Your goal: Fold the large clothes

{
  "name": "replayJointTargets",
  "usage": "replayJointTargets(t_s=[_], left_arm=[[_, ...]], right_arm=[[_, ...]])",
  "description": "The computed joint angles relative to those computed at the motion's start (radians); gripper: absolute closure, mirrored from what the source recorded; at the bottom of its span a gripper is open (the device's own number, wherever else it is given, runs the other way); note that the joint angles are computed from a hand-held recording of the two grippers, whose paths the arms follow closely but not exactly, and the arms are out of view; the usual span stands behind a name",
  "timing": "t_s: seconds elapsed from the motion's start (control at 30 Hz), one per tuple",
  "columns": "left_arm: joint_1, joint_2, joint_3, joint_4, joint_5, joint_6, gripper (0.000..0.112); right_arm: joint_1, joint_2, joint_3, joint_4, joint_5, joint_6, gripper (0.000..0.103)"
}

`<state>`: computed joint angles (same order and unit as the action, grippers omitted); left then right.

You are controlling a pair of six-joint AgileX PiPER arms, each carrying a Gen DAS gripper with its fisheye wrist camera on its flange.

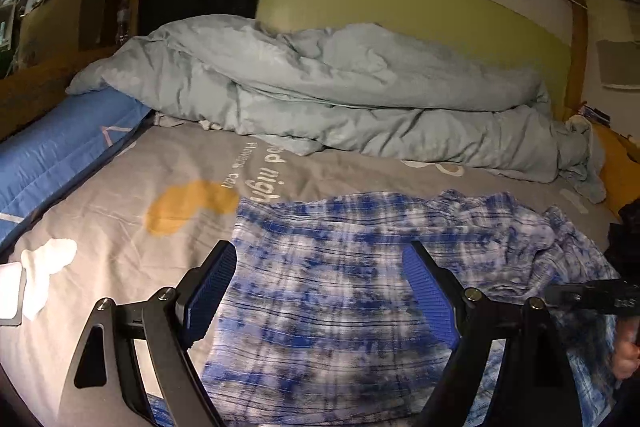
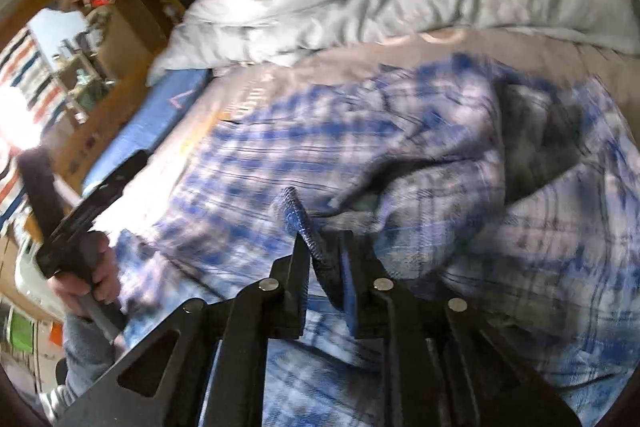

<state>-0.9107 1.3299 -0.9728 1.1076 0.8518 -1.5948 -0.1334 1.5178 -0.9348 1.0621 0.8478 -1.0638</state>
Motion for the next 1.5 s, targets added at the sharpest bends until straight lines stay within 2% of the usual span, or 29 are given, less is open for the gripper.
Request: replayJointTargets(t_s=[0.03, 0.07, 0.17, 0.2, 0.3, 0.37, 0.47, 0.53, 0.57, 0.6, 0.63, 0.73, 0.77, 0.83, 0.9, 0.93, 1.0, 1.03, 1.07, 1.13, 1.17, 1.2, 1.33, 1.4, 1.5], left_arm=[[0.000, -0.004, -0.001, -0.013, -0.025, 0.013, 0.026], [-0.001, -0.007, -0.002, -0.024, -0.043, 0.023, 0.026], [0.019, -0.018, -0.006, -0.121, -0.170, 0.103, 0.026], [0.024, -0.015, -0.014, -0.162, -0.202, 0.138, 0.026], [0.053, 0.020, -0.072, -0.442, -0.288, 0.384, 0.026], [0.061, 0.092, -0.127, -0.642, -0.297, 0.517, 0.026], [0.083, 0.188, -0.171, -0.942, -0.352, 0.701, 0.028], [0.090, 0.271, -0.268, -1.052, -0.295, 0.810, 0.038], [0.083, 0.295, -0.299, -1.046, -0.278, 0.810, 0.040], [0.070, 0.325, -0.337, -1.029, -0.267, 0.798, 0.040], [0.067, 0.365, -0.388, -1.036, -0.255, 0.808, 0.040], [0.075, 0.450, -0.498, -1.041, -0.207, 0.778, 0.041], [0.086, 0.478, -0.530, -1.082, -0.207, 0.805, 0.041], [0.098, 0.545, -0.615, -1.125, -0.157, 0.843, 0.041], [0.085, 0.599, -0.680, -1.032, -0.097, 0.768, 0.041], [0.079, 0.609, -0.686, -1.005, -0.092, 0.751, 0.045], [0.065, 0.601, -0.657, -0.933, -0.120, 0.703, 0.065], [0.059, 0.592, -0.641, -0.896, -0.135, 0.684, 0.087], [0.057, 0.571, -0.610, -0.863, -0.165, 0.656, 0.098], [0.034, 0.502, -0.528, -0.709, -0.239, 0.504, 0.101], [0.018, 0.466, -0.505, -0.609, -0.235, 0.425, 0.103], [-0.002, 0.439, -0.489, -0.509, -0.215, 0.347, 0.103], [-0.087, 0.306, -0.413, -0.133, -0.008, 0.092, 0.103], [-0.095, 0.272, -0.396, -0.039, 0.117, 0.088, 0.103], [-0.075, 0.224, -0.340, 0.024, 0.190, 0.060, 0.104]], right_arm=[[-0.013, 0.000, -0.001, 0.006, 0.010, -0.003, 0.079], [-0.035, -0.006, 0.005, 0.030, 0.028, -0.024, 0.069], [-0.114, -0.048, 0.019, 0.123, 0.083, -0.104, 0.044], [-0.142, -0.061, 0.021, 0.146, 0.107, -0.129, 0.044], [-0.234, -0.114, 0.044, 0.213, 0.160, -0.185, 0.039], [-0.256, -0.176, 0.057, 0.220, 0.094, -0.161, 0.038], [-0.298, -0.226, 0.079, 0.223, -0.027, -0.172, 0.037], [-0.299, -0.252, 0.098, 0.229, -0.147, -0.163, 0.037], [-0.285, -0.270, 0.117, 0.253, -0.230, -0.170, 0.035], [-0.286, -0.283, 0.129, 0.283, -0.278, -0.184, 0.033], [-0.299, -0.281, 0.136, 0.320, -0.285, -0.207, 0.029], [-0.368, -0.234, 0.102, 0.322, -0.173, -0.197, 0.029], [-0.375, -0.223, 0.098, 0.328, -0.163, -0.198, 0.029], [-0.374, -0.214, 0.089, 0.317, -0.180, -0.190, 0.029], [-0.376, -0.215, 0.088, 0.300, -0.197, -0.182, 0.029], [-0.383, -0.212, 0.086, 0.295, -0.194, -0.179, 0.029], [-0.392, -0.203, 0.086, 0.300, -0.179, -0.183, 0.029], [-0.395, -0.201, 0.085, 0.291, -0.177, -0.173, 0.029], [-0.396, -0.200, 0.080, 0.266, -0.182, -0.145, 0.029], [-0.394, -0.189, 0.071, 0.234, -0.195, -0.106, 0.029], [-0.390, -0.183, 0.065, 0.213, -0.205, -0.080, 0.029], [-0.384, -0.177, 0.058, 0.183, -0.218, -0.045, 0.029], [-0.376, -0.147, 0.044, 0.124, -0.247, 0.032, 0.029], [-0.373, -0.135, 0.040, 0.111, -0.250, 0.042, 0.029], [-0.340, -0.127, 0.037, 0.054, -0.288, 0.077, 0.029]])
